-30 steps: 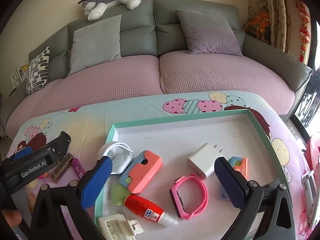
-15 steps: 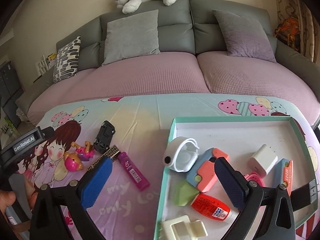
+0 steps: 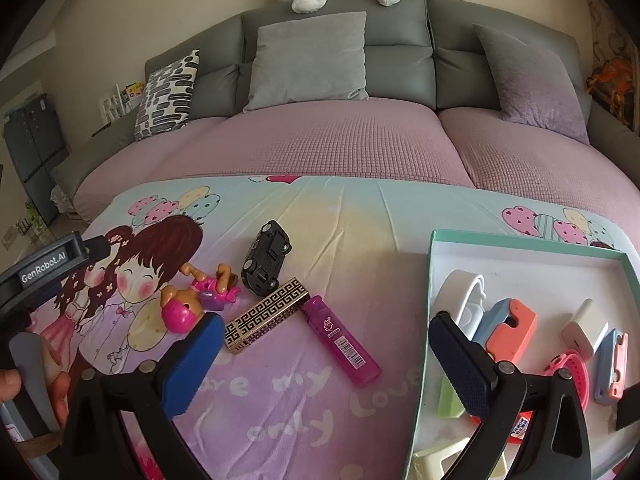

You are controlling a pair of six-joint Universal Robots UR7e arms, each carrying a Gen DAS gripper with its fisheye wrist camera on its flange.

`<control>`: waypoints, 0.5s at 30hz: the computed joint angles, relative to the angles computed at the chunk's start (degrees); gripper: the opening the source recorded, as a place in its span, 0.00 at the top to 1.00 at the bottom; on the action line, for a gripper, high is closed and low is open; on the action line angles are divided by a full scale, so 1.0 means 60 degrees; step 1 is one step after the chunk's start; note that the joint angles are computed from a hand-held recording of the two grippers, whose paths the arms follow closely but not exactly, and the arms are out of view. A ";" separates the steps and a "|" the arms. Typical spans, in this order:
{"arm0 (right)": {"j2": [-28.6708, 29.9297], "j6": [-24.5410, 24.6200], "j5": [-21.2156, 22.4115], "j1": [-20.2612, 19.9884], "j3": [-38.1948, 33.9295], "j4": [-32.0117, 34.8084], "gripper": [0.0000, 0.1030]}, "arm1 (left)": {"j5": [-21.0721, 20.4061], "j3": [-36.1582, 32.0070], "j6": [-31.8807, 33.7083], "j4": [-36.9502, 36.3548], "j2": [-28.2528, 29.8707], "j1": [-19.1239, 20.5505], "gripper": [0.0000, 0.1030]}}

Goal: Organize rigid objects
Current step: 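Withdraw both tools from the tray back toward the object pile, then grasp the pink toy figure with the left tool while the right tool grasps the pink lighter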

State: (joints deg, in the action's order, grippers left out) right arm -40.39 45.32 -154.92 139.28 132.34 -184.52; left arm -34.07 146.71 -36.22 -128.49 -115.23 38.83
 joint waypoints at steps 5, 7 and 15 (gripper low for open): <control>0.0258 -0.0303 0.0377 -0.0294 0.0126 -0.1042 0.04 | -0.0458 0.0105 0.0753 -0.1102 0.0572 0.0288 0.01; 0.0306 -0.0199 0.0347 -0.0393 0.0135 -0.0989 0.18 | -0.0860 0.0072 0.1010 -0.1435 0.0847 0.0505 0.01; 0.0328 0.0165 0.0546 -0.0823 0.0132 -0.0174 0.32 | -0.2253 -0.0027 0.1731 -0.2275 0.1471 0.1050 0.01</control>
